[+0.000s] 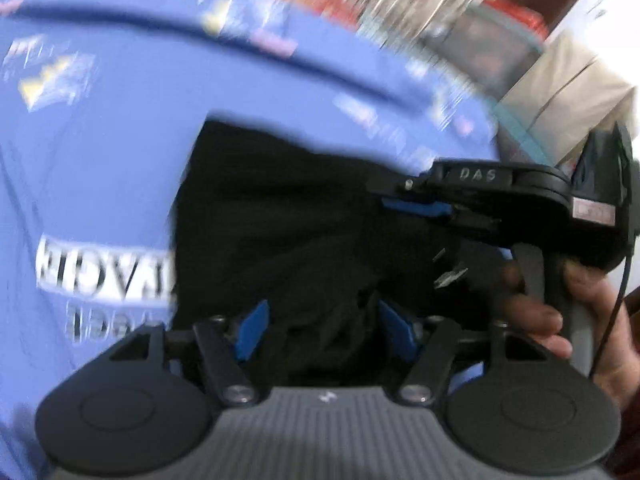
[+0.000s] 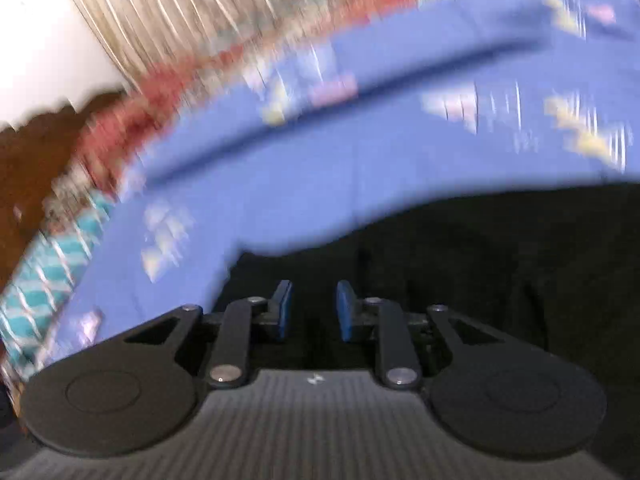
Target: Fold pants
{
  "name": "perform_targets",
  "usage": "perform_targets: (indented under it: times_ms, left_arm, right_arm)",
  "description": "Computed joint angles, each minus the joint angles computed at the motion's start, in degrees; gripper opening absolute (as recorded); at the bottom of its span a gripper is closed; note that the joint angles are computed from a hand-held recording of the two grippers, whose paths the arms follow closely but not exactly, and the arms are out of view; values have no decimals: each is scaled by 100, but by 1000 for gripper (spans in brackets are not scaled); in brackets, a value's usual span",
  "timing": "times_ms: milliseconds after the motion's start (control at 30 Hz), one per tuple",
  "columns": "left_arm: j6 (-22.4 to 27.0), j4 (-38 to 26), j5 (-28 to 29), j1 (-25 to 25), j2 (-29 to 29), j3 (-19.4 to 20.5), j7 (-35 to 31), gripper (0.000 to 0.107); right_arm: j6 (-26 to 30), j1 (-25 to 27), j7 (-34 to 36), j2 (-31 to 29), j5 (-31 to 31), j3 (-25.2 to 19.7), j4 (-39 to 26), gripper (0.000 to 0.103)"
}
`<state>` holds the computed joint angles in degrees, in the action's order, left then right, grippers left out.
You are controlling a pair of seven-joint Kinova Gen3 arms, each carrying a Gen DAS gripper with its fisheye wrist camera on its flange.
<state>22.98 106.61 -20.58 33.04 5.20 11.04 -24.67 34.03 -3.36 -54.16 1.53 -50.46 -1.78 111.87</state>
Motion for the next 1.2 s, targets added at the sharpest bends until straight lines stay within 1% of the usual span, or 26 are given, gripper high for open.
perform_targets:
  times_ms: [33, 67, 133, 167, 233, 333, 367, 467, 567, 633, 733, 767, 800, 867, 933, 967, 1000, 1100, 1167, 1200]
  left_arm:
    - [-34, 36, -118, 37, 27, -21, 58, 57]
    - [-27, 38, -283, 102, 31, -51, 153, 57]
    - [189, -93, -425, 175, 77, -32, 161, 58]
    - [265, -154, -466, 190, 111, -26, 134, 58]
    - [335, -194, -601, 266, 135, -42, 225, 61]
    - [288, -162, -593, 259, 100, -52, 249, 63]
    - [244, -117, -561, 237, 67, -50, 241, 63]
    - [153, -39, -416, 146, -11, -5, 153, 64]
    - [221, -76, -464, 150, 11, 20, 169, 66]
    - [324, -157, -576, 202, 66, 29, 211, 68]
    - [434, -232, -660, 262, 103, 28, 213, 69]
    - [419, -226, -601, 238, 89, 31, 154, 69]
    - [397, -219, -516, 203, 70, 38, 87, 69]
    - [334, -208, -234, 81, 13, 62, -139, 69]
    - [327, -250, 82, -53, -71, 89, -384, 69]
    - [329, -293, 122, -79, -96, 90, -412, 69]
    - [293, -300, 93, -92, -140, 87, -409, 69]
    - [208, -432, -136, -113, -179, 111, -328, 71]
    - [293, -625, -154, -122, -72, 139, -387, 71]
    - [397, -759, -103, -120, 21, 151, -483, 71]
  right_arm:
    - [-35, -75, -58, 153, 63, 17, 51, 19]
    - [-157, -44, -23, 199, 33, -17, 150, 15]
    - [-193, 173, 136, 104, -97, -185, 246, 15]
    - [-165, 152, 76, 95, -21, -172, 204, 15]
    - [-126, -28, -168, 67, 256, -54, 123, 15]
    - [85, 59, -220, -34, 278, 34, 116, 22]
    - [127, 120, -134, -91, 173, 102, 161, 26]
    - [267, 368, 480, -308, -491, 402, 361, 27]
    - [282, 638, 935, -533, -1075, 777, 566, 29]
    - [133, 797, 960, -663, -1170, 961, 653, 30]
    - [-79, 1027, 1073, -813, -1321, 1294, 808, 32]
    - [-142, 1104, 1094, -855, -1346, 1395, 867, 36]
    - [-201, 1182, 1131, -885, -1382, 1505, 927, 43]
    - [-332, 1346, 1155, -937, -1405, 1705, 1059, 45]
    - [-400, 1497, 1171, -947, -1400, 1876, 1173, 45]
    - [-416, 1564, 1228, -946, -1433, 1967, 1239, 46]
    - [-419, 1624, 1278, -956, -1462, 2031, 1307, 48]
    - [-359, 1770, 1414, -904, -1607, 2137, 1456, 49]
    - [-36, 1888, 1690, -745, -1830, 2269, 1484, 49]
    - [98, 1948, 1879, -685, -1970, 2261, 1519, 49]
